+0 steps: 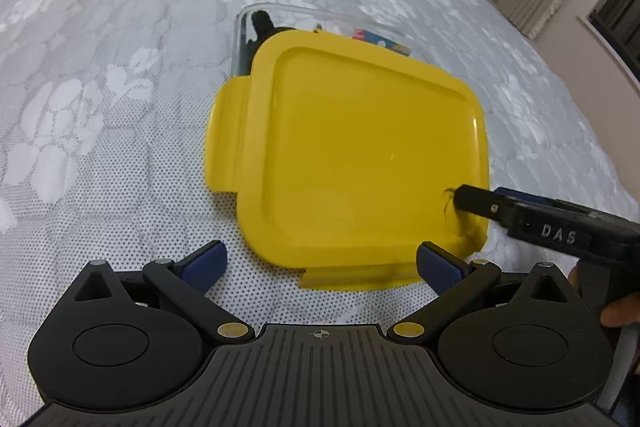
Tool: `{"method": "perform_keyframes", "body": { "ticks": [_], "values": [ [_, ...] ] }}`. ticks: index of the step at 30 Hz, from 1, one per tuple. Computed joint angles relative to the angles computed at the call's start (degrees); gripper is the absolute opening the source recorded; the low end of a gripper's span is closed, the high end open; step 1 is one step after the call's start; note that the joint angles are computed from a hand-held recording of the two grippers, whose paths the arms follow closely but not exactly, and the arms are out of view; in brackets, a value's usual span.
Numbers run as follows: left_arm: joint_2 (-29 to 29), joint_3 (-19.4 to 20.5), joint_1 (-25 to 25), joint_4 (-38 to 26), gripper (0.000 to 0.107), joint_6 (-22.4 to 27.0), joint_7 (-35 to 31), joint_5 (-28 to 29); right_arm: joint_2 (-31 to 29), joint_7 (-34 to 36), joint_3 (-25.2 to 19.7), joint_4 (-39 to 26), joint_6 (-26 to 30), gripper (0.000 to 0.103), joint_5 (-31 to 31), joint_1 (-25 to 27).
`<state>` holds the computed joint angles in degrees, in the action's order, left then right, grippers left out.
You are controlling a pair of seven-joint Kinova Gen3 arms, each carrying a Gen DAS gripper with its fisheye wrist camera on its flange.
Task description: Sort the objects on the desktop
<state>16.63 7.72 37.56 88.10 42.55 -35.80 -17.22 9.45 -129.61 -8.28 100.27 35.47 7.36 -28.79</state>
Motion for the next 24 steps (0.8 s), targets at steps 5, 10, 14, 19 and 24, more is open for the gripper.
{"method": "perform_keyframes", "body": {
  "ticks": [5, 10, 14, 19, 24],
  "values": [
    [-0.2, -0.33, 0.6, 0.52, 0.103, -0.63, 1.63, -1.16, 0.15, 1.3, -0.21, -0.42, 1.03, 0.075, -3.07, 1.35],
    [0.42, -0.7, 0.84, 0.0, 0.103, 0.04, 2.6, -2.02, 0.12, 2.67, -0.35, -0.25, 0.76, 0.086, -5.66, 2.38],
    [0.53, -1.01, 0.11, -0.4, 0.103, 2.02, 4.36, -0.89, -0.41, 0.51, 0.06, 0.87, -0.98, 0.087, -4.89, 1.83],
    [0.67, -1.45, 0.32, -0.56, 0.103, 3.46, 7.52, -1.94, 0.4, -0.9, 0.26, -0.71, 1.82, 0.096, -2.48, 0.72],
    [0.25, -1.61, 1.05, 0.64, 0.103, 1.78, 9.85, -4.44, 0.29, -1.32, 0.06, -1.63, 3.7, 0.076, 1.77, -0.82]
  ]
}}
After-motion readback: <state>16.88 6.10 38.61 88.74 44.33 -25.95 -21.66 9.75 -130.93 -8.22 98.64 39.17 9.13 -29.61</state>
